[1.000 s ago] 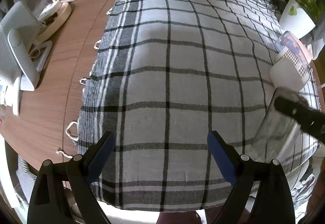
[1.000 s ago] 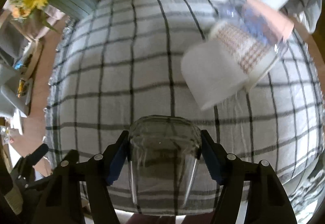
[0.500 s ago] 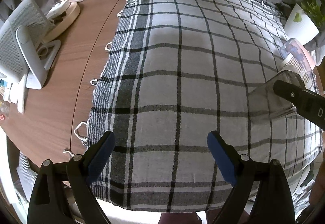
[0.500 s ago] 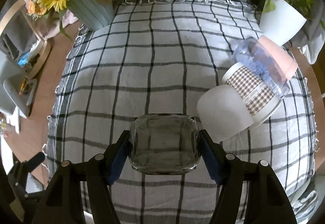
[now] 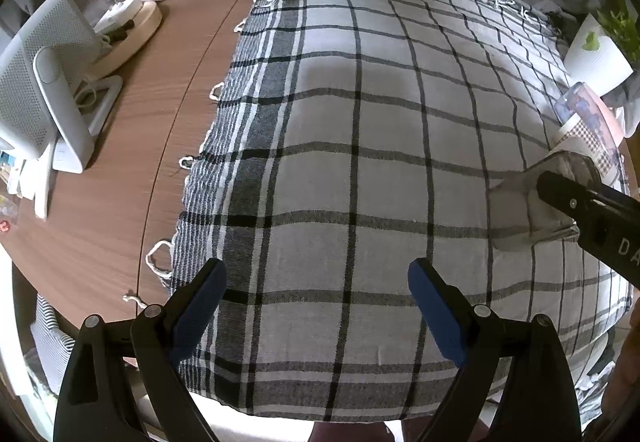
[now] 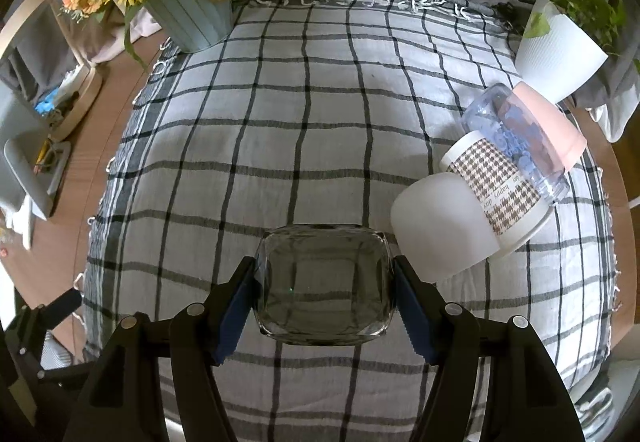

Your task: Flip cup upside down

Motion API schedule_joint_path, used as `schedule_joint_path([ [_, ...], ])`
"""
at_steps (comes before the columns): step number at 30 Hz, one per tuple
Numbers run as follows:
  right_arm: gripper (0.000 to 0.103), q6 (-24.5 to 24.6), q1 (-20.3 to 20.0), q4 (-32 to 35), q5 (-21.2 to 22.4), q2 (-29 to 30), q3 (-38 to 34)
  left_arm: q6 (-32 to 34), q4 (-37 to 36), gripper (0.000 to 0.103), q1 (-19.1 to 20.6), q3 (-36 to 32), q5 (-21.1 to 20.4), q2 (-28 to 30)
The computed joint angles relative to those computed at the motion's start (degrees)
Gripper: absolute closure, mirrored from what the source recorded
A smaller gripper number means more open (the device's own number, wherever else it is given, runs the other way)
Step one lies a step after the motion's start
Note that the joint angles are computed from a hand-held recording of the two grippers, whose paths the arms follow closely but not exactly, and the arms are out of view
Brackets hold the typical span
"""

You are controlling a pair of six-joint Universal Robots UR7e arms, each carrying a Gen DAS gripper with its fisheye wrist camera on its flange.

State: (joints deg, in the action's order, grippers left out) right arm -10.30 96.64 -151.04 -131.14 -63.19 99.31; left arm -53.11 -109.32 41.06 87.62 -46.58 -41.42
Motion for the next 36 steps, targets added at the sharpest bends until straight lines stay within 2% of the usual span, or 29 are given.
schedule_joint_path([
  [7, 0.036, -0.09, -0.05, 0.64, 0.59, -0.64, 0.29, -0.93, 0.83, 0.010, -0.86, -0.33, 1.04, 0.00],
  [10, 0.022, 0.27, -0.15, 0.95, 1.83, -1.41, 0.48, -1.87, 1.35, 0.010, -1.41, -0.40, 1.73, -0.09],
  [14, 0.021, -1.94, 0.48, -3.16, 3.11, -3.62, 2.75, -2.84, 2.33, 0.010, -2.58, -0.48, 2.80, -0.06],
  [25, 0.016, -3.79, -0.28, -6.07, 5.82, -15.20, 10.06, -5.48, 2.57, 0.009, -8.02, -2.22, 4.91, 1.22],
  [28, 0.015, -3.45, -0.67, -5.39, 6.01, -17.95, 11.16, -5.35, 1.06, 0.003, -9.45, -2.90, 4.65, 1.81],
  [36, 0.015, -3.37, -2.62, -2.77, 7.22, -25.66, 13.98, -5.75, -0.17, 0.003, -13.48, -4.75, 4.93, 3.81],
])
